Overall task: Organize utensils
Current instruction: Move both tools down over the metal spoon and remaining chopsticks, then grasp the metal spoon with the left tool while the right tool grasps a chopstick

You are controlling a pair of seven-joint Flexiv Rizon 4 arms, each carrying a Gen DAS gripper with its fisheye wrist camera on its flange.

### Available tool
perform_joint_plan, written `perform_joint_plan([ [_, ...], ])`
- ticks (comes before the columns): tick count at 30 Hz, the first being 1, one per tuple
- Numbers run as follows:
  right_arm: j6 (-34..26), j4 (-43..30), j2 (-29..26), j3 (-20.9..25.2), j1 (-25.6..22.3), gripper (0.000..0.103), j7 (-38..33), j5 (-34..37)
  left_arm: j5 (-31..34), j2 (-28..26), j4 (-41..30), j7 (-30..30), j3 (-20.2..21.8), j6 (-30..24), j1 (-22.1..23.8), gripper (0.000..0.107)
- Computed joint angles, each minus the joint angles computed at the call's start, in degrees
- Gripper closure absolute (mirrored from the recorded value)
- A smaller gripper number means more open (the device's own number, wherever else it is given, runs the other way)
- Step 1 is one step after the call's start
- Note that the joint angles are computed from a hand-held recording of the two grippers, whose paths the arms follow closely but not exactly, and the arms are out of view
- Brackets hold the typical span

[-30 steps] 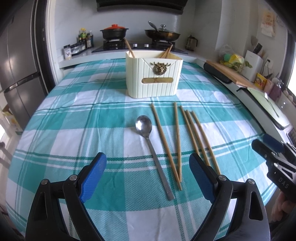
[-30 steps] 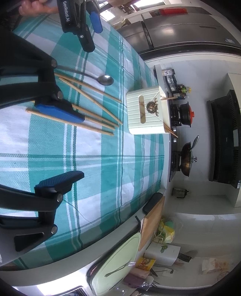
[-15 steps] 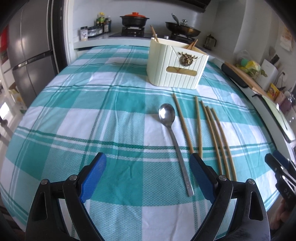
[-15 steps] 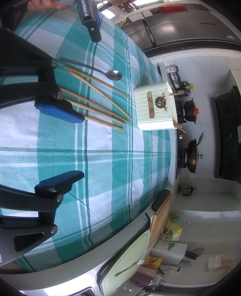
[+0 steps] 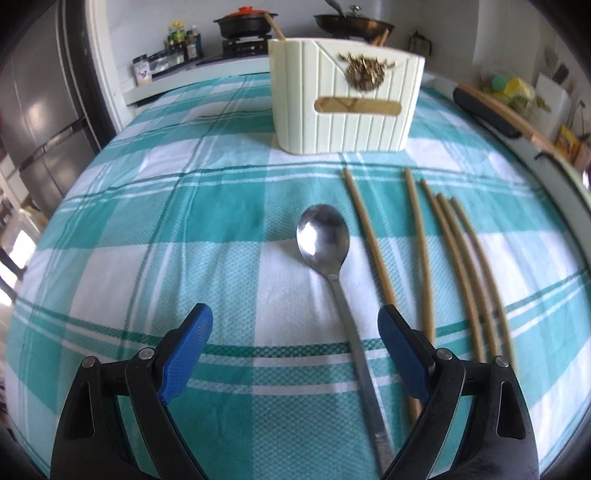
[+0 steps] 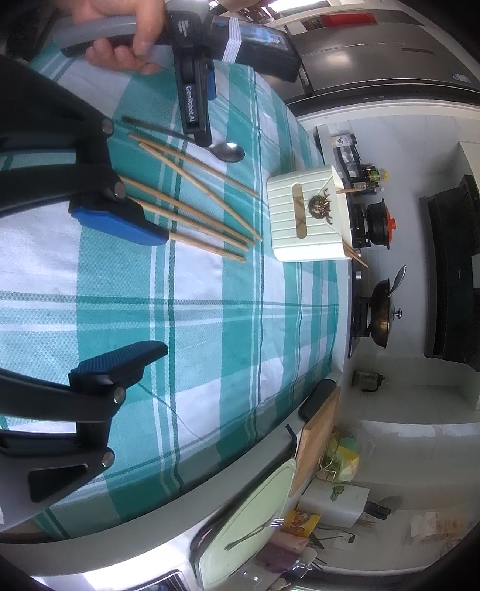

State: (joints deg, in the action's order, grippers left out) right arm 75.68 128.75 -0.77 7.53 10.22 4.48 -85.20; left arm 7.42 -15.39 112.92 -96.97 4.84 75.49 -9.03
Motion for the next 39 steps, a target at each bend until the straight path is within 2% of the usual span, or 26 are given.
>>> perform_joint_plan([
  [2,-0.1,0.3,0.2,0.0,-0.1,0.048,-0.5,0.7,3.7,-0.3,-0.7,-2.3,2.1,-0.2,-1.4,0.014],
  [4,0.1,0.5,0.2,0.0,-0.2,0.048,-1.4,1.5,2.3,0.1,0.7,-0.6,1.0,1.0,0.1,0.012],
  [7,1.9,-0.1,-1.0,0.0,0.2,0.048,-5.5,5.4,1.8,0.3,1.2,-0.1,1.1,1.2,1.0,0.011],
  [9,4.3,-1.2,-3.2,-0.1,0.7,0.048,-9.0,9.0,-1.0,0.5,2.3,2.2,-0.4,1.9,2.7,0.011],
  [11,4.9,-2.4,-5.5,-0.2,1.9,0.048,-12.9,13.9,-3.1,0.5,3.0,3.9,-1.3,2.4,3.4,0.011],
  [13,4.4,-4.8,-8.7,0.6,3.4,0.048,-20.8,23.6,-3.5,0.6,3.4,4.6,-1.2,2.9,3.2,0.011],
  [15,4.1,-6.9,-11.2,1.1,4.6,0.05,-26.1,30.3,-3.9,0.8,3.9,5.7,-1.3,3.4,3.2,0.011],
  [16,3.7,-8.0,-12.3,1.4,5.0,0.052,-28.4,33.1,-4.0,0.9,4.0,6.3,-1.2,3.5,3.1,0.011],
  [18,0.7,-11.3,-15.0,3.7,5.2,0.065,-35.8,41.4,-3.9,1.0,4.0,7.3,-1.1,3.6,2.9,0.011],
  [21,-2.7,-14.2,-17.0,5.5,5.7,0.069,-42.5,49.2,-4.1,1.2,4.1,9.0,-1.2,3.8,3.0,0.011],
  [23,-3.8,-14.8,-17.4,5.4,6.6,0.07,-45.1,51.8,-4.4,1.1,4.1,9.8,-1.3,3.9,3.0,0.011],
  [25,-4.8,-14.5,-17.0,3.1,9.0,0.073,-45.4,50.2,-5.0,0.6,3.7,10.8,-1.7,3.9,3.0,0.012],
  [29,-5.7,-15.1,-17.0,0.4,11.4,0.078,-47.7,51.7,-4.7,-0.7,1.9,11.0,-1.2,3.2,2.2,0.011],
  [35,-6.8,-16.7,-17.9,-1.4,13.2,0.078,-49.8,53.0,-10.9,-1.5,1.3,14.5,-4.1,1.7,4.4,0.011],
  [39,-6.9,-17.8,-18.7,-2.3,13.7,0.078,-49.9,52.5,-13.5,-2.8,-0.1,16.4,-5.3,1.1,4.5,0.015],
])
